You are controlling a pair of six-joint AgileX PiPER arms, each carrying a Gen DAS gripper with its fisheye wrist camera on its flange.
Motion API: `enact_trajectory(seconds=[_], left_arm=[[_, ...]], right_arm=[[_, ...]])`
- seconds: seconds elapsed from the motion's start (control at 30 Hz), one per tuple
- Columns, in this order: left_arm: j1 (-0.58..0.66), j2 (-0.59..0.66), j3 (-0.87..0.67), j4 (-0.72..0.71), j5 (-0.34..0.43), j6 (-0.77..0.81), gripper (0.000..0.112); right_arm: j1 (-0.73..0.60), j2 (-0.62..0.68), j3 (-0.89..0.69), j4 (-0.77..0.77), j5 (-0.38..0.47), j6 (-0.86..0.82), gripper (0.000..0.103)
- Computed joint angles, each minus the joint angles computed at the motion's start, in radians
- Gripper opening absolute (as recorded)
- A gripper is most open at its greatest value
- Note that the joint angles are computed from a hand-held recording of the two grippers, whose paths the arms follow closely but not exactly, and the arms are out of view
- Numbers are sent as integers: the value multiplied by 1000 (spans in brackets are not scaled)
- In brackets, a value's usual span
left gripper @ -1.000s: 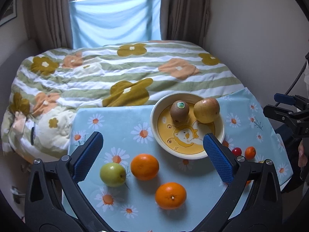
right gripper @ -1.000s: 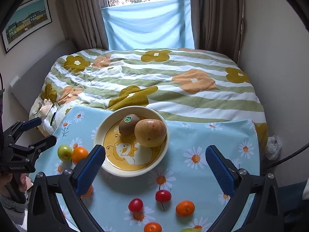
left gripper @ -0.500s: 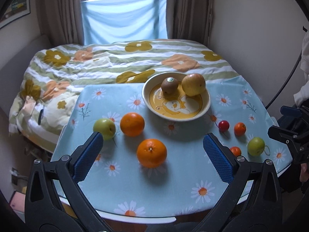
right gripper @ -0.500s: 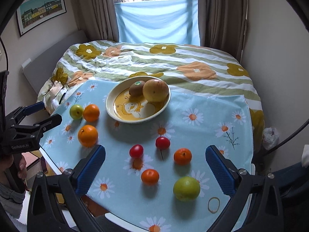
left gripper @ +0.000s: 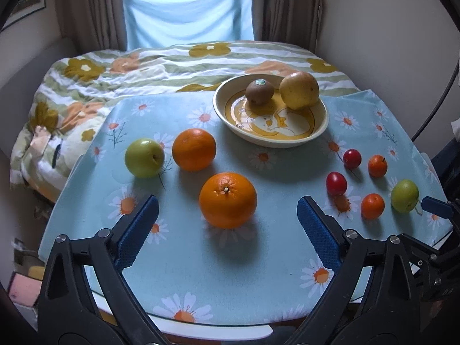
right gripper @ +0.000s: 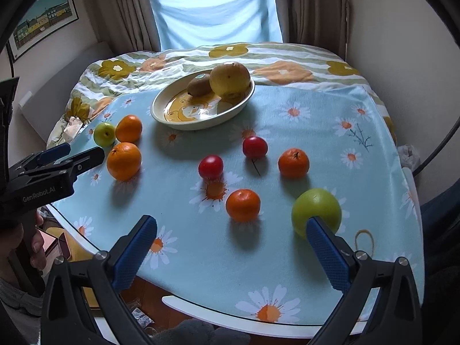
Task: Organize fruits
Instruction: 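Close the left gripper on a navel orange while the right gripper closes on a tangerine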
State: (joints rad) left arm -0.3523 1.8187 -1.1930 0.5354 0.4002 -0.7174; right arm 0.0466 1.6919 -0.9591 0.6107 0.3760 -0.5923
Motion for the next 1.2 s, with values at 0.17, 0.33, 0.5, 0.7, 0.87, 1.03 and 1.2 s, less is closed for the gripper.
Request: enact_trajectory(seconds=[0.17, 0.33, 0.5, 0.7, 0.87, 1.03, 1.2], left_arm=[[34, 80, -54, -137, -17, 167, 95], [59, 145, -115, -293, -4, 361, 94], [76, 192, -173, -393, 30, 492, 89], [96, 242, -231, -487, 74, 606, 73], [107, 251, -254, -521, 110, 647, 67], [107, 248, -252, -519, 113, 661, 66], [108, 235, -227, -523, 99, 676, 66]], right_arm=[[42, 46, 9, -54, -46, 102, 103], [65, 101, -14, -164, -60, 239, 100], [78, 143, -47, -254, -67, 358, 98], [94, 174, -82, -383, -72, 499, 97], [101, 200, -121, -439, -44, 567, 83], [108, 222, -152, -508, -23, 646, 73], [108, 236, -174, -532, -12, 666, 63]])
